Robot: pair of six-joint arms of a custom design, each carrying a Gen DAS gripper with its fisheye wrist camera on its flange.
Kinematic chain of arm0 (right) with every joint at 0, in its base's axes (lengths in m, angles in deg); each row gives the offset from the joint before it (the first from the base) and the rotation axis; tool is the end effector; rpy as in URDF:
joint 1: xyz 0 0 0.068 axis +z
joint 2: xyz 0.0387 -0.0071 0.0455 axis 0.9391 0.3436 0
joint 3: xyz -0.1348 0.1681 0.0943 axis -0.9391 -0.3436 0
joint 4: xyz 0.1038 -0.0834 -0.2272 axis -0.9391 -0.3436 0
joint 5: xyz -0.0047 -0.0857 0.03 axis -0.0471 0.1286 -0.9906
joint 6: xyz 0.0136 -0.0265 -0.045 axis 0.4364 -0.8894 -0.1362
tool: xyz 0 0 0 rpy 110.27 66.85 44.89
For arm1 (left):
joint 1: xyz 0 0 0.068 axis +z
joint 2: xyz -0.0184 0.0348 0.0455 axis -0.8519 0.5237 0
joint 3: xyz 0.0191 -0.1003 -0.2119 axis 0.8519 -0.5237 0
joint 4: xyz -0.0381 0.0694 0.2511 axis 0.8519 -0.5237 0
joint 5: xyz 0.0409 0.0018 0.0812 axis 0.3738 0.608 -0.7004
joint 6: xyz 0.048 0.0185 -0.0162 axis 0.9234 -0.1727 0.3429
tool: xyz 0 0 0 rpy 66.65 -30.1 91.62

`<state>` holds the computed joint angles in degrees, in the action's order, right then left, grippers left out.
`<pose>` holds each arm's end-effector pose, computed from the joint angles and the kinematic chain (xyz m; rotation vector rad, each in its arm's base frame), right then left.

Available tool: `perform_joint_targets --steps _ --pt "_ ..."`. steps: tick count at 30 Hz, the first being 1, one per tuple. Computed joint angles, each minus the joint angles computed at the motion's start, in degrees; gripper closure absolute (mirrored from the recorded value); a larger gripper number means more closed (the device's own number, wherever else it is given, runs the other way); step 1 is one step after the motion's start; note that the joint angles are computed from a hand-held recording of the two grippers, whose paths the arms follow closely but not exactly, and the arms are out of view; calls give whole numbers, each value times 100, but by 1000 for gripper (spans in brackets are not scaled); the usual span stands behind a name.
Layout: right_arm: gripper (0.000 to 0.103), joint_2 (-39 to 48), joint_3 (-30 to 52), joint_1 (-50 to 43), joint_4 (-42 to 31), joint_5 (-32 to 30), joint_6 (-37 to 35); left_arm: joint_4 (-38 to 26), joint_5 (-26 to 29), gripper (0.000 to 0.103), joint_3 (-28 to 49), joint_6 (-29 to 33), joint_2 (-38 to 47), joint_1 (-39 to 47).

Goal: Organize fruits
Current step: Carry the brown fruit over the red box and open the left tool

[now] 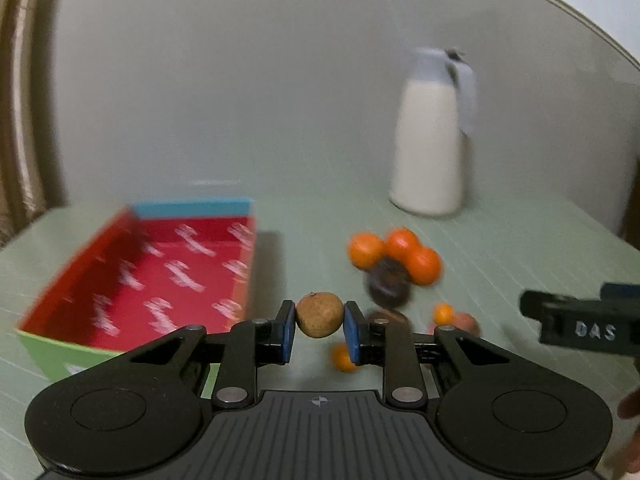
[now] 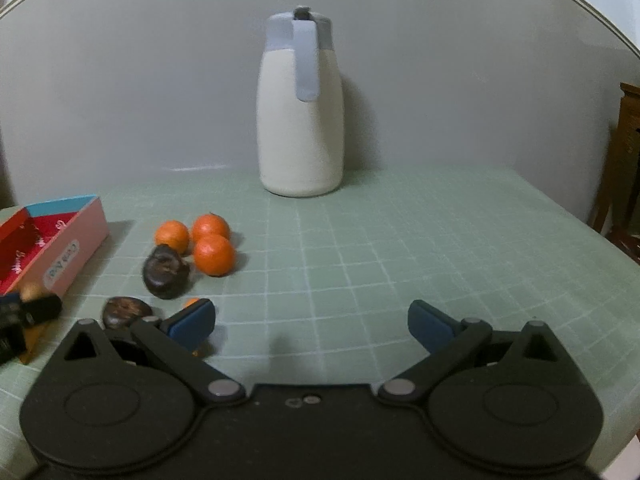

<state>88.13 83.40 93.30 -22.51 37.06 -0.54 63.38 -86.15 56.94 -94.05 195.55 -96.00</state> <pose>0.2715 0.0974 0.0247 0.2460 2.0740 -0.1320 0.3090 -0.2190 0.0304 0.1673 2.0316 -0.1051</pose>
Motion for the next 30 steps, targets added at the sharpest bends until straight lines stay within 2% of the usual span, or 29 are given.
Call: perform_joint_targets --steps 7,14,15,17,19,25,30 --pt "0 244 425 523 -18 191 -46 231 136 77 -471 -45 -317 867" --pt "0 463 735 761 -134 271 -202 28 482 76 -433 -181 -237 1528" --pt "0 478 768 762 -167 262 -196 67 468 72 -474 -173 -246 1545" --pt "0 508 789 768 -196 207 -185 350 456 40 -671 -101 -298 1542" --pt "0 544 814 801 -193 180 -224 691 309 31 -893 -2 -372 1487" --pt "0 568 694 903 26 232 -469 794 412 31 -1069 -61 -496 1468" --pt "7 507 527 848 194 138 -528 824 384 31 -1148 -78 -545 1463"
